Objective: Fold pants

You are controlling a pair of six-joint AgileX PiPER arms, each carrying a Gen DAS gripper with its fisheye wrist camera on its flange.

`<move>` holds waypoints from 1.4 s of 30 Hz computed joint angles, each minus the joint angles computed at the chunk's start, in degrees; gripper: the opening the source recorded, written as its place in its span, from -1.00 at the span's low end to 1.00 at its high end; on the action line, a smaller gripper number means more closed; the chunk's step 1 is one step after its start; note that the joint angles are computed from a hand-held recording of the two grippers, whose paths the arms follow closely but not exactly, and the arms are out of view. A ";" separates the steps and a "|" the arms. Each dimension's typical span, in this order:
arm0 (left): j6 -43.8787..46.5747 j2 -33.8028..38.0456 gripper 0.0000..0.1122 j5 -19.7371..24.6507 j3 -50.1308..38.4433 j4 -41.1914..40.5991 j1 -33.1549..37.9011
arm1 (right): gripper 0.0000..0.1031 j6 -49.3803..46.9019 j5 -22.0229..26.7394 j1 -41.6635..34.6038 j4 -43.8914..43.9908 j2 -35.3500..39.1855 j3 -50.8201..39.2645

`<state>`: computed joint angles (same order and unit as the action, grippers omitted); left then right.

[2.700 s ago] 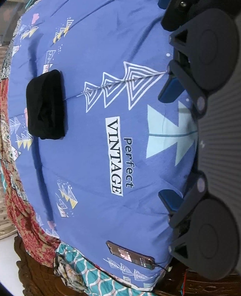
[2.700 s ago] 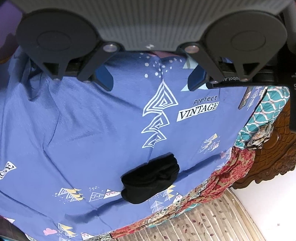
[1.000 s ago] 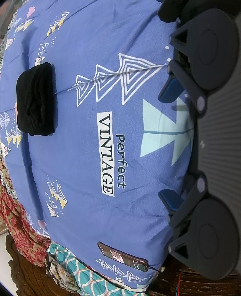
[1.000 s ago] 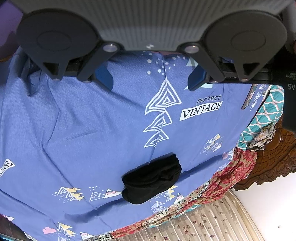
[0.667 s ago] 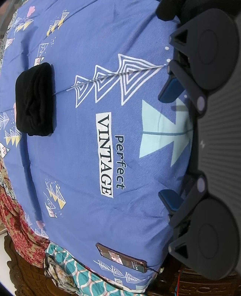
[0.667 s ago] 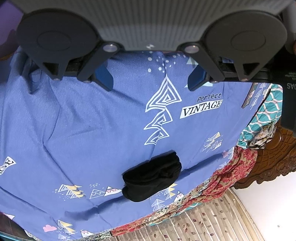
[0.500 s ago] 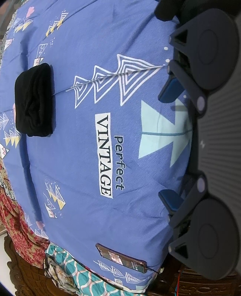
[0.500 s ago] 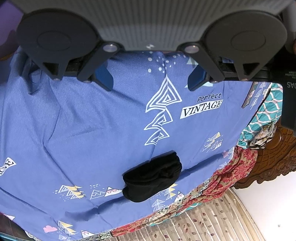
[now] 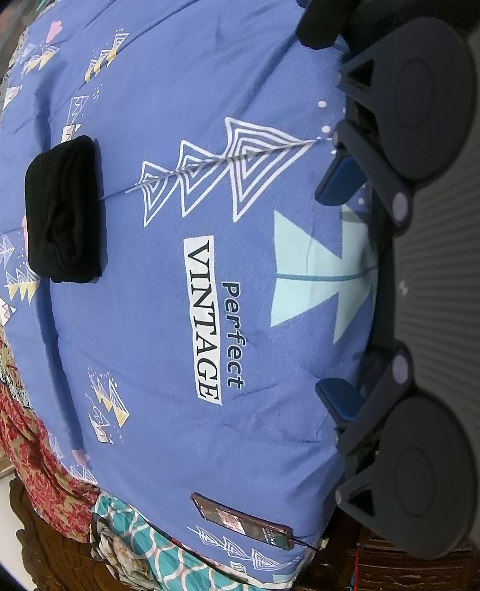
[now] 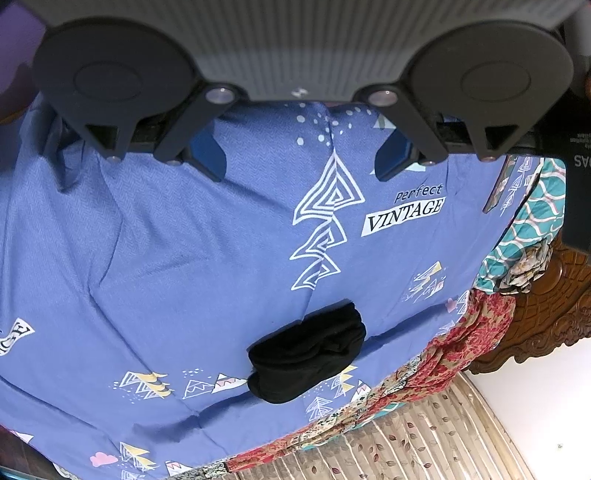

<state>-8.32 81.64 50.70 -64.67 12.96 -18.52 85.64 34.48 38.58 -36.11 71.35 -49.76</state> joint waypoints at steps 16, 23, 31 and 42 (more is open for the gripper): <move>0.45 -0.49 0.83 0.46 0.32 -0.33 -1.25 | 0.73 0.13 -0.05 -0.14 -0.11 -0.30 0.29; 0.74 -0.49 0.83 0.55 0.29 -0.71 -1.13 | 0.73 -0.21 -0.13 -0.29 0.15 -0.40 0.35; 0.95 -0.29 0.83 0.98 0.08 -1.12 -1.06 | 0.73 -0.60 -0.54 -0.75 0.53 -0.41 0.55; 1.90 -0.37 0.83 0.99 0.04 -1.99 -1.03 | 0.73 -0.85 -0.63 -0.87 0.59 -0.51 0.65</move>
